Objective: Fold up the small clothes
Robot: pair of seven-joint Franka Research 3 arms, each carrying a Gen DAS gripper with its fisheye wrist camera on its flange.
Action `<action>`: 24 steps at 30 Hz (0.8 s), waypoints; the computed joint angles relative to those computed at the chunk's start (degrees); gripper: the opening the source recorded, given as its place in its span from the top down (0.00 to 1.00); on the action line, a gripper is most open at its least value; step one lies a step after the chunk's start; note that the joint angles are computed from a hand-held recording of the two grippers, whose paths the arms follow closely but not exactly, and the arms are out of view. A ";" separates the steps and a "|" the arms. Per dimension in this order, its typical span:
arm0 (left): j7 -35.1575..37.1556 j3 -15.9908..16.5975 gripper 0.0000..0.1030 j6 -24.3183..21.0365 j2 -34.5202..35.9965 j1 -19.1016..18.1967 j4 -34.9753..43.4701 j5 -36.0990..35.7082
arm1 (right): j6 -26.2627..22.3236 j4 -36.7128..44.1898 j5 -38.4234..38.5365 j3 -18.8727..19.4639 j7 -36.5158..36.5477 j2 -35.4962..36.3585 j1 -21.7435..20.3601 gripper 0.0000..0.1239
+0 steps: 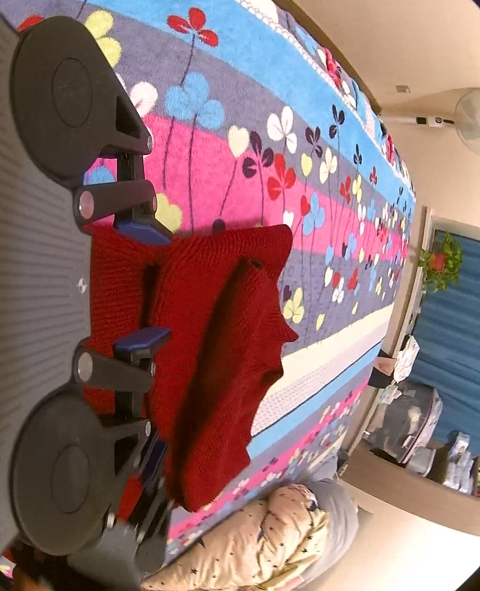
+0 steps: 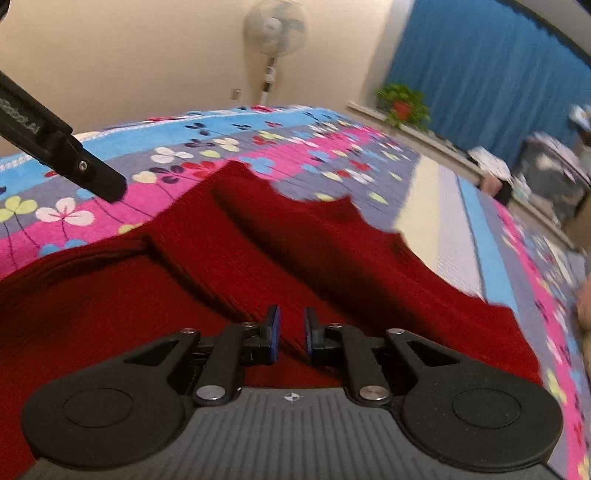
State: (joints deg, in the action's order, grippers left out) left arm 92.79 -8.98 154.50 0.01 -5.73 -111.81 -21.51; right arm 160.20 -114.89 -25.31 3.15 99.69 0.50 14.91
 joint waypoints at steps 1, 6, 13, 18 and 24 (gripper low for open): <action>0.14 -0.02 0.47 -0.09 -0.15 -0.01 -0.06 -0.45 | -1.23 -1.34 0.58 -0.24 0.51 -2.11 -0.23 0.87; -0.56 -0.09 0.47 -0.06 -0.19 -0.23 -0.42 -0.23 | -6.81 -7.98 3.74 -0.21 -0.24 -13.44 -5.00 0.80; -1.19 -0.49 0.47 0.36 0.32 -0.70 -0.93 1.43 | -7.61 -19.76 5.54 0.87 -3.37 -25.87 -12.85 0.73; -3.11 -0.85 0.47 6.04 0.19 -0.99 -3.25 3.46 | -11.67 -25.06 10.70 2.85 -0.76 -29.27 -16.90 0.73; -8.77 -0.88 0.46 19.24 1.65 -2.25 -4.67 12.54 | -12.32 -25.57 12.28 3.29 -0.10 -30.34 -17.68 0.72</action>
